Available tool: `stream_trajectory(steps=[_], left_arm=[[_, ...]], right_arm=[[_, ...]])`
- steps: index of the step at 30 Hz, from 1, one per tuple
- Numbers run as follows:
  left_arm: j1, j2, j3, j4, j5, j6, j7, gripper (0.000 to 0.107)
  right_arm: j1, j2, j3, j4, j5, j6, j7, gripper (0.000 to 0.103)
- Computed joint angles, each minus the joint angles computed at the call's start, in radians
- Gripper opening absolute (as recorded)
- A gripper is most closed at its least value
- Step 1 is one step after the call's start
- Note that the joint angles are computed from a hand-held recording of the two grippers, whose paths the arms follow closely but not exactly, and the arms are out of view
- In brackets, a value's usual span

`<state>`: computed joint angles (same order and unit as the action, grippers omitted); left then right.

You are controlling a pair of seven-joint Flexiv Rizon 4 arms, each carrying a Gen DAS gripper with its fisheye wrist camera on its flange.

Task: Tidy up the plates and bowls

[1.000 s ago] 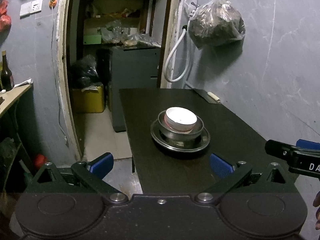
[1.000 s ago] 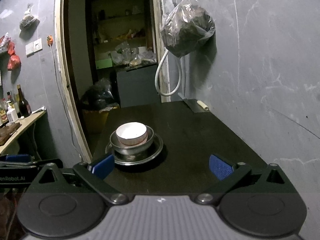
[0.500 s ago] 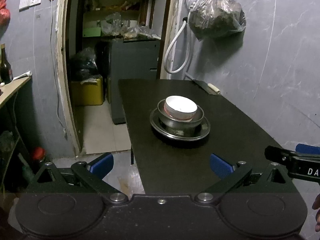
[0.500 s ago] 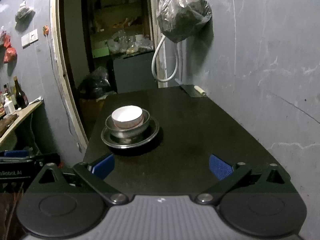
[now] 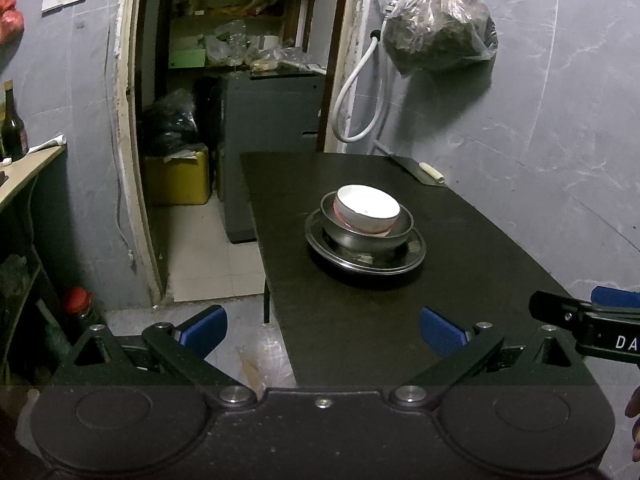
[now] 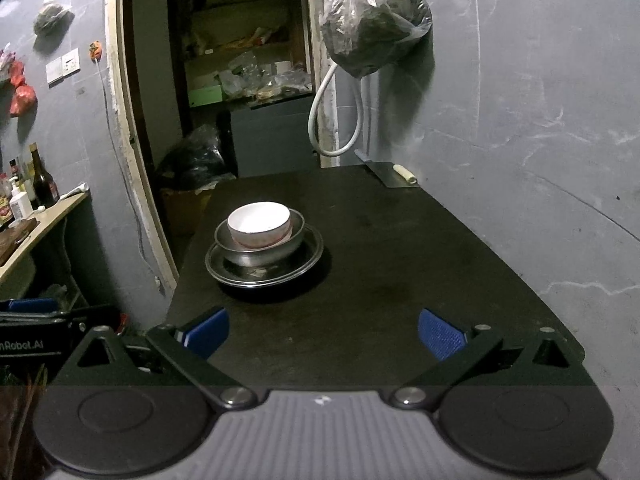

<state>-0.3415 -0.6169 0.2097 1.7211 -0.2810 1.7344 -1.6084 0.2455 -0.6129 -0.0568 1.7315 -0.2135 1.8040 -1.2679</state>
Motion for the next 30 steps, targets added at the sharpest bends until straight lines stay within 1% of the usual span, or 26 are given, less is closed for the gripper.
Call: stream_trajectory(steps=[22, 30], left_arm=[[0.007, 0.000, 0.000, -0.014, 0.015, -0.016, -0.018, 0.102], [0.012, -0.001, -0.004, -0.019, 0.020, -0.017, -0.018, 0.102]], right_arm=[[0.017, -0.011, -0.014, -0.024, 0.000, -0.010, 0.000, 0.103], [0.027, -0.006, -0.027, -0.012, 0.008, -0.001, 0.000, 0.103]])
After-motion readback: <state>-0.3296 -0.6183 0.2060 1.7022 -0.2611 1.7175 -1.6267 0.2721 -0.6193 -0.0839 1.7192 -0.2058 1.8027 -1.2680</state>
